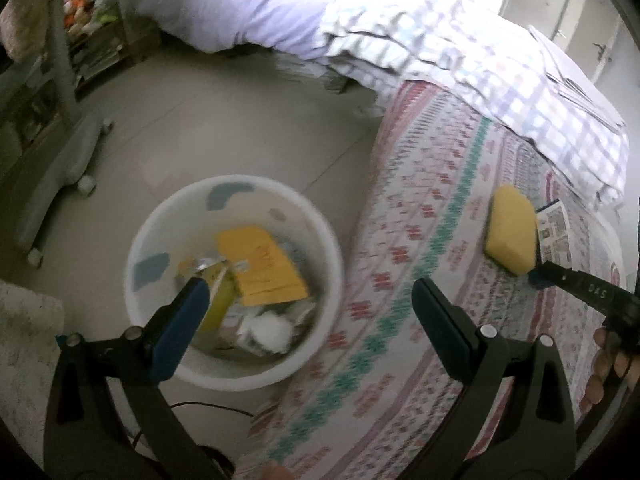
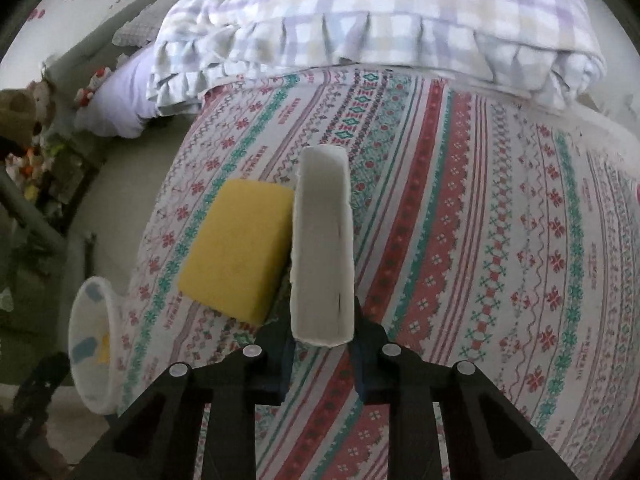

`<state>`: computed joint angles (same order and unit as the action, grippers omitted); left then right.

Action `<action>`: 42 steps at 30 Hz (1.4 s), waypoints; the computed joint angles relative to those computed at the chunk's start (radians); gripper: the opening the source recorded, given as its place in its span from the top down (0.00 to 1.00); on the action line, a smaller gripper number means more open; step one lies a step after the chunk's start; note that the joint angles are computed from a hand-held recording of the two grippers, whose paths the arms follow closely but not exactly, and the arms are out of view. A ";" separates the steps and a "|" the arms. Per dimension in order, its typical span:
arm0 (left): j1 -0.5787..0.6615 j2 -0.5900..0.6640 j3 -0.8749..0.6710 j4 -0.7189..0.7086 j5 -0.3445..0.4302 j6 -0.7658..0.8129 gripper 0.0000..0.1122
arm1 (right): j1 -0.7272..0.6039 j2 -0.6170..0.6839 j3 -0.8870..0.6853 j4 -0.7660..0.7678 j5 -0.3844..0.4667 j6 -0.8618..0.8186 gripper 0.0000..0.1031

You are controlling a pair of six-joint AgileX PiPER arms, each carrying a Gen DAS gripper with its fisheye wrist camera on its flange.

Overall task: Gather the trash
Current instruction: 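Move both tools toward the yellow sponge and white-and-blue box on the blanket, then grasp the yellow sponge with the left tool while the right tool grasps the white-and-blue box, then carry the sponge and the box over the wastebasket with both tools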

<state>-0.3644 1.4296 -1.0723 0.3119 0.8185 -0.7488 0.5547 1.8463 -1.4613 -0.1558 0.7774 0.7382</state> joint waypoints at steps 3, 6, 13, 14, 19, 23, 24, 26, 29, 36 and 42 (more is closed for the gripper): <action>-0.043 0.035 -0.026 0.002 -0.013 -0.007 0.10 | -0.024 -0.044 0.044 0.032 -0.019 -0.030 0.77; -0.090 0.074 -0.055 0.014 -0.027 -0.013 0.10 | -0.057 -0.091 0.085 0.074 -0.032 -0.072 0.77; -0.179 0.168 -0.135 0.000 -0.103 0.002 0.10 | -0.128 -0.195 0.189 0.139 -0.047 -0.159 0.77; -0.189 0.181 -0.145 -0.001 -0.114 0.002 0.10 | -0.136 -0.206 0.201 0.142 -0.046 -0.169 0.77; -0.260 0.281 -0.227 0.041 -0.133 -0.009 0.10 | -0.183 -0.258 0.267 0.160 -0.048 -0.216 0.77; -0.309 0.363 -0.292 0.111 -0.120 -0.032 0.10 | -0.220 -0.298 0.311 0.175 -0.042 -0.259 0.77; -0.313 0.381 -0.307 0.114 -0.119 -0.029 0.10 | -0.229 -0.309 0.322 0.176 -0.041 -0.267 0.77; -0.315 0.406 -0.324 0.105 -0.123 -0.024 0.10 | -0.252 -0.331 0.340 0.188 -0.038 -0.290 0.77; -0.319 0.419 -0.326 0.103 -0.142 -0.032 0.11 | -0.279 -0.353 0.362 0.204 -0.037 -0.316 0.77; -0.318 0.426 -0.312 0.121 -0.182 -0.041 0.40 | -0.330 -0.384 0.396 0.234 -0.030 -0.369 0.77; -0.277 0.400 -0.286 0.006 -0.223 0.069 0.53 | -0.333 -0.402 0.404 0.232 -0.028 -0.369 0.77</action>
